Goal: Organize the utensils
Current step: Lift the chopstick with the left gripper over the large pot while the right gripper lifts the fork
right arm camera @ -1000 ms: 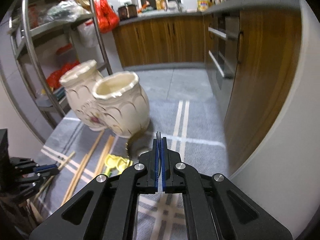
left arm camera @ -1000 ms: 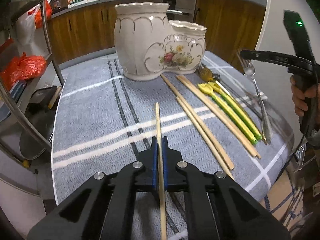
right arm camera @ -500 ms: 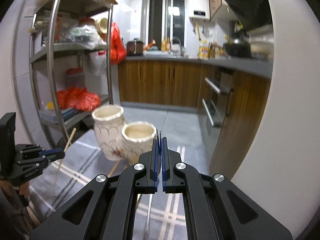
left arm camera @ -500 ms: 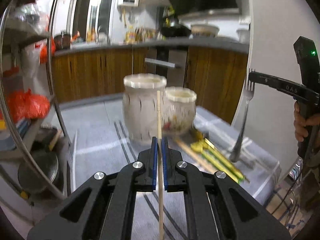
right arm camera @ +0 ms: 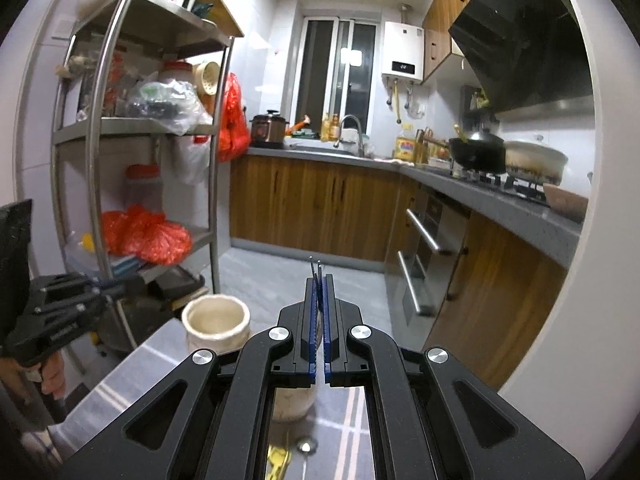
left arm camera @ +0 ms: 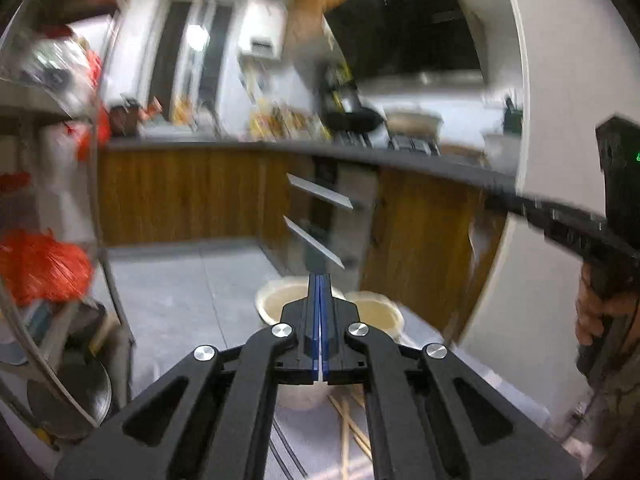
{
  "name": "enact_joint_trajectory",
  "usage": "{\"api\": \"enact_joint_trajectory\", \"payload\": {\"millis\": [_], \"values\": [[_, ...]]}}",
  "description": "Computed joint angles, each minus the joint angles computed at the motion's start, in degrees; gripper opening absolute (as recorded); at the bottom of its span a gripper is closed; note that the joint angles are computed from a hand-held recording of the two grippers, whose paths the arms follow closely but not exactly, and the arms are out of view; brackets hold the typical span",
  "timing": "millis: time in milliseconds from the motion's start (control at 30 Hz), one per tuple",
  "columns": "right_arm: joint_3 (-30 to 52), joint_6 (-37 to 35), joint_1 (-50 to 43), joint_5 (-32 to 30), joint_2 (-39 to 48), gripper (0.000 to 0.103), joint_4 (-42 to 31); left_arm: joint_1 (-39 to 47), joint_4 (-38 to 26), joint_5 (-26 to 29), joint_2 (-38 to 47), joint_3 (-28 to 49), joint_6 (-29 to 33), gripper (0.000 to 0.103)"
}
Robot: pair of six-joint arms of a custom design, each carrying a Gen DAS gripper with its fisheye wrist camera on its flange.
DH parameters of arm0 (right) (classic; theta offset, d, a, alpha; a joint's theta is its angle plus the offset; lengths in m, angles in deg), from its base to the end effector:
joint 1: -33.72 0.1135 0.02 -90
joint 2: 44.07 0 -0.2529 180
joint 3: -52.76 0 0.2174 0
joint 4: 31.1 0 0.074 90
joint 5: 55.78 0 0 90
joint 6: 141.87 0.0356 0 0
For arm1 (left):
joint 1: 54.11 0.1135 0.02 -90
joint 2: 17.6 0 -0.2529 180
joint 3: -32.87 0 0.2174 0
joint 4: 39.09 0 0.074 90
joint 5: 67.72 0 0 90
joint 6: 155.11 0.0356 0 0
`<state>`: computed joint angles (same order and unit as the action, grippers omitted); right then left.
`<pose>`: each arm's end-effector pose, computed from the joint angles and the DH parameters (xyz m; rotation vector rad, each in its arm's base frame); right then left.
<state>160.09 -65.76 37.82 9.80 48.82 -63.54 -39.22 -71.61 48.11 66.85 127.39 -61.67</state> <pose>0.3426 0.0393 0.3874 -0.5743 1.7750 0.2831 0.3013 0.0641 0.3627 0.1007 1.9257 -0.2284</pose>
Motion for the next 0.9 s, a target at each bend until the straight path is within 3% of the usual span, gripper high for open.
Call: {"api": "enact_joint_trajectory", "payload": {"millis": [133, 233, 367, 400, 733, 833, 900], "values": [[-0.5, -0.3, -0.6, -0.8, 0.1, 0.003, -0.1, -2.3, -10.8, -2.7, 1.7, 0.4, 7.4, 0.002], [0.1, 0.0, -0.5, -0.5, 0.6, 0.003, -0.5, -3.6, -12.4, -4.7, 2.1, -4.5, 10.5, 0.003], [0.0, 0.2, -0.6, -0.5, 0.8, 0.003, -0.2, -4.4, -12.4, -5.6, 3.9, -8.8, 11.2, 0.025], [-0.2, 0.1, -0.7, -0.6, 0.7, 0.003, -0.2, -5.0, -12.0, -6.2, 4.5, -9.5, 11.6, 0.025], [-1.7, 0.0, -0.2, -0.2, 0.2, 0.003, 0.8, -8.8, -14.1, -11.0, 10.4, -6.9, 12.7, 0.024], [-2.1, 0.2, -0.1, -0.3, 0.0, 0.003, 1.0, -9.4, -14.6, -13.0, 11.0, -6.3, 12.4, 0.008], [-2.6, 0.3, -0.1, -0.2, -0.2, 0.003, 1.3, -8.5, -15.9, -11.5, 11.4, -5.3, 12.3, 0.004]]}}
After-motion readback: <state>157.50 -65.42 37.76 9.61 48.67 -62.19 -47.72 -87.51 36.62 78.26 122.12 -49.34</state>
